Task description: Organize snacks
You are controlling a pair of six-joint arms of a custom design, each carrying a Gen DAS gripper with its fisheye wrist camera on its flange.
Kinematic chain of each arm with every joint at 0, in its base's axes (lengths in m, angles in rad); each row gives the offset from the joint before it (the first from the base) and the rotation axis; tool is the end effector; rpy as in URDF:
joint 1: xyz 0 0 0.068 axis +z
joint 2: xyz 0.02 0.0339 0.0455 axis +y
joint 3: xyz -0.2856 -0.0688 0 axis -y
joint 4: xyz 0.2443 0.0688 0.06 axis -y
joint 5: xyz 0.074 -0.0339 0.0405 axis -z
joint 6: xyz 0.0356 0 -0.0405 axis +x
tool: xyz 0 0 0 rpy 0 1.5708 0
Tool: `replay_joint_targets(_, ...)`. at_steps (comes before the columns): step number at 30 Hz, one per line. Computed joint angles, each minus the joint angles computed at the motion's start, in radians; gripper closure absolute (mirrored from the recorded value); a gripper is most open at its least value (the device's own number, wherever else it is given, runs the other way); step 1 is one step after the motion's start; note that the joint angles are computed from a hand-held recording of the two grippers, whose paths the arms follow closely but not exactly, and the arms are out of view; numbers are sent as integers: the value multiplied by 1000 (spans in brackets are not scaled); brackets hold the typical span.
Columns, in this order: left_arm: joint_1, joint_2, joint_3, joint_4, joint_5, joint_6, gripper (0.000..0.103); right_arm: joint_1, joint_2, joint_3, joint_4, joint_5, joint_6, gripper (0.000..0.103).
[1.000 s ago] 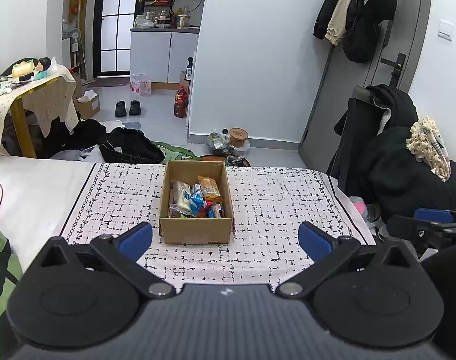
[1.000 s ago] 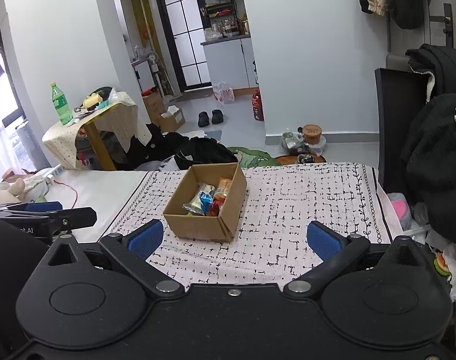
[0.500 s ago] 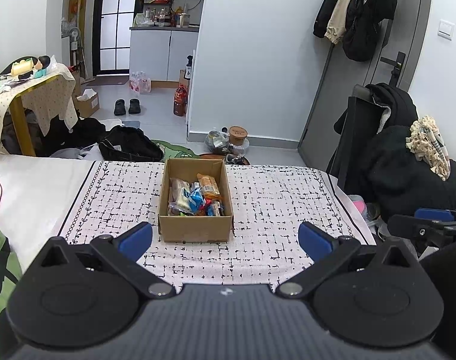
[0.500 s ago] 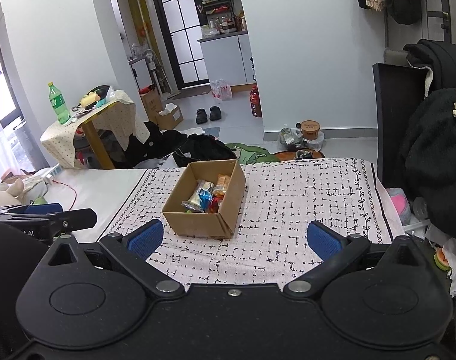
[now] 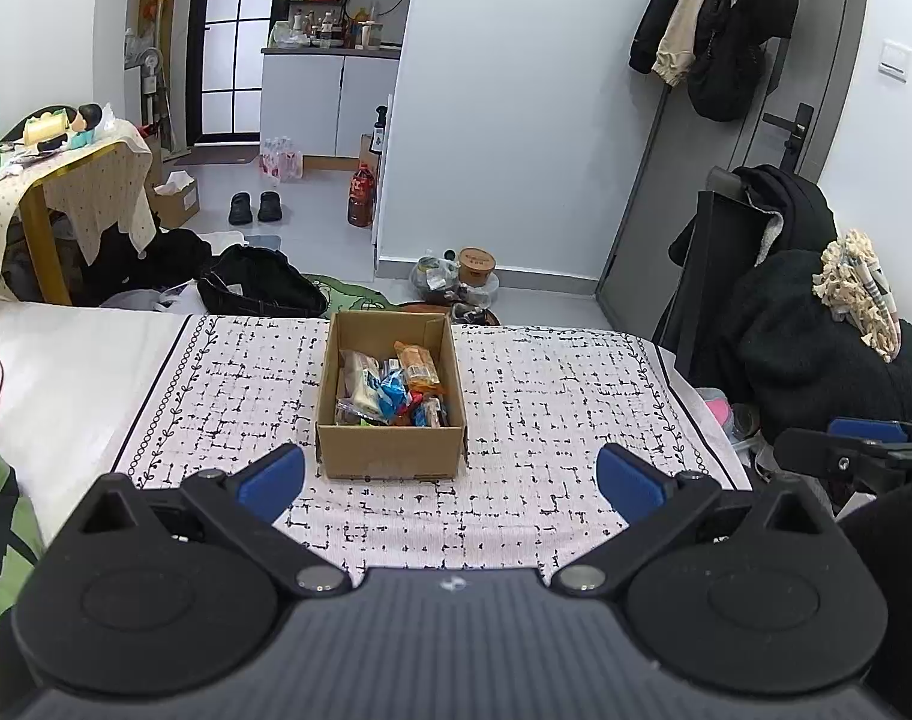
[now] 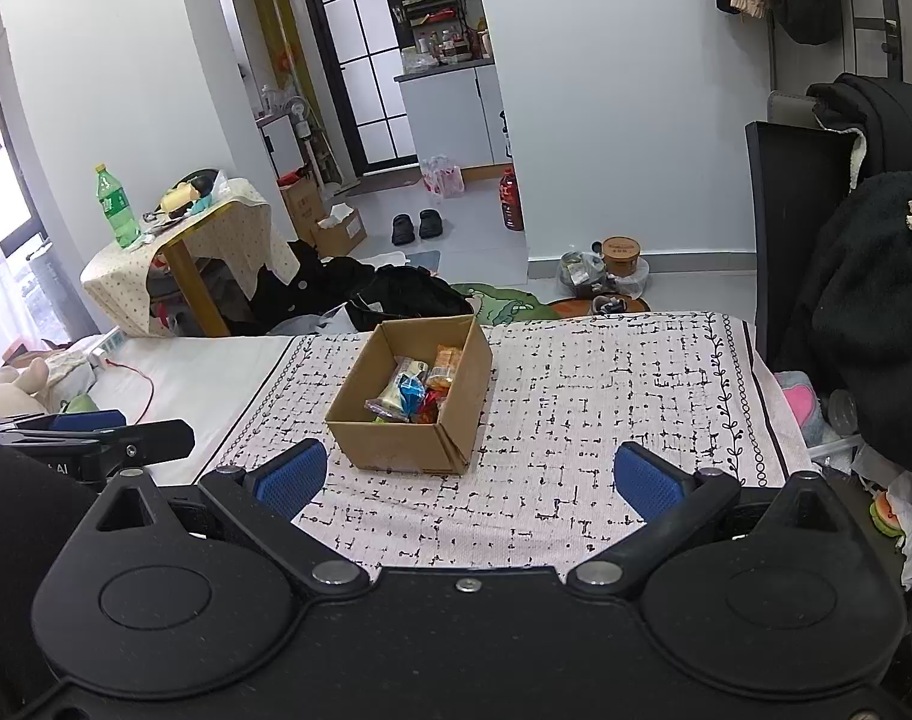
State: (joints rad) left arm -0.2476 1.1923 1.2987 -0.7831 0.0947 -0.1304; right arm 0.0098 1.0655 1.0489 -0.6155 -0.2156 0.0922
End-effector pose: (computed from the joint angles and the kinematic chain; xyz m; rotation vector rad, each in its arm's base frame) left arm 0.2283 -0.0612 0.3960 0.1838 2.2548 -0.3090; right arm 0.2147 0.0097 0.3551 -0.0300 2.2012 0.2944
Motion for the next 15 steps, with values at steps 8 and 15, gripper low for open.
replay_joint_targets(8,4,-2,-3,0,4,1,0,6,-2,1,-2,6,4,0)
replay_joint_targets(15,3,-1,-3,0,3,1,0,7,-1,2,0,9,3,0)
